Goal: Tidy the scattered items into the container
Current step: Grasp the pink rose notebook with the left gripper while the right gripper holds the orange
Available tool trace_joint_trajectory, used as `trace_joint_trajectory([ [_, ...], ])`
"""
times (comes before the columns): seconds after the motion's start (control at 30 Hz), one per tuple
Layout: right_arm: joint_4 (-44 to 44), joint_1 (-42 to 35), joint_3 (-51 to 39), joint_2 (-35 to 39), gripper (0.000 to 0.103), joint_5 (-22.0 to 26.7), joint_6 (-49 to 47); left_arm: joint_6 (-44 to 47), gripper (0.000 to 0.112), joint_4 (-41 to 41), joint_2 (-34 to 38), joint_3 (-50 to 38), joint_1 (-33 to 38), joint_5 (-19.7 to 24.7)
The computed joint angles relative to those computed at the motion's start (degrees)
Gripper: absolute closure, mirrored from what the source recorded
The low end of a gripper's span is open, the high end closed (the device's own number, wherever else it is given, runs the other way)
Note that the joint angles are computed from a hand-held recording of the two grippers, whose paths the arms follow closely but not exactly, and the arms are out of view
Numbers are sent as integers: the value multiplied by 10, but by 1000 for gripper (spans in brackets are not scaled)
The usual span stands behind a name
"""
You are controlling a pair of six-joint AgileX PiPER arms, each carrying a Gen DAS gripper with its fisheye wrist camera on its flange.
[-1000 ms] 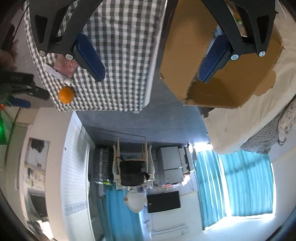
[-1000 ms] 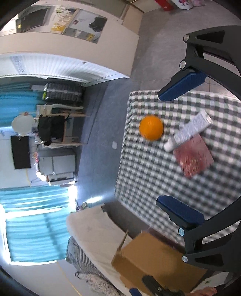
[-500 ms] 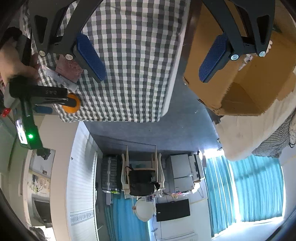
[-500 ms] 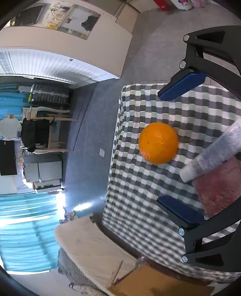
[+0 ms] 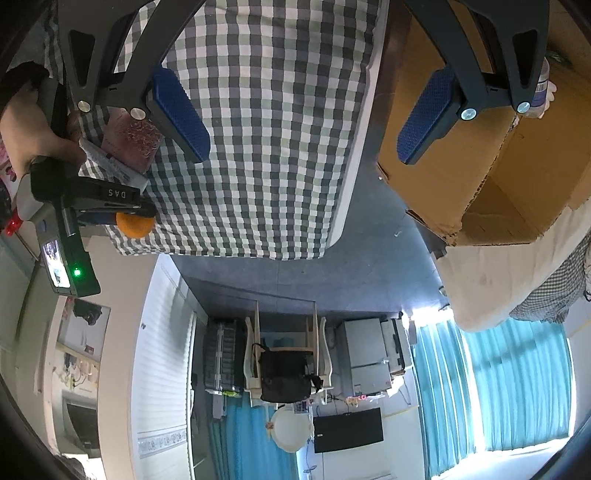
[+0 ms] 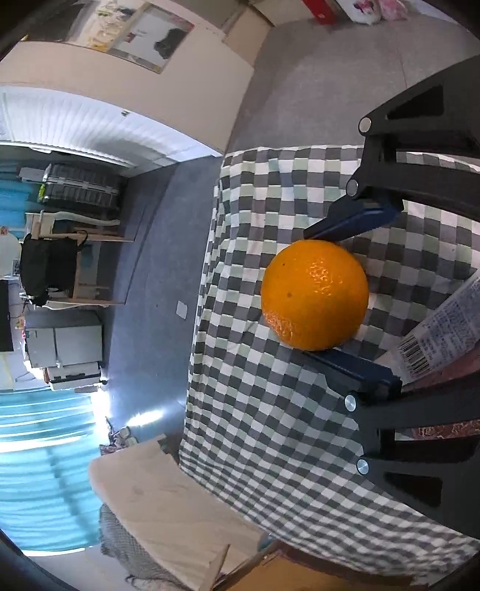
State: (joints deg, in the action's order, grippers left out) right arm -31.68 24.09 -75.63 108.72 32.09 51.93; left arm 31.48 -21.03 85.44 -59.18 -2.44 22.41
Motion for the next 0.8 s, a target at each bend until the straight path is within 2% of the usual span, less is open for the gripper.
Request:
trace_joint_trajectory([
  [0.13,-25,7,17,-19,46,-4,30,4,9,-2,-12,5,-4,1],
  [0.47,-53,35,62,-104,46,27,63,-42,9,32,-59,10,-33,21],
  [0.6,-58,53,76,-138,46,48,75,-38,9,26,-93,14,-31,38],
  [0.8,-76,104,66,-179,46,107,98,6,9,-17,-143,16,3,78],
])
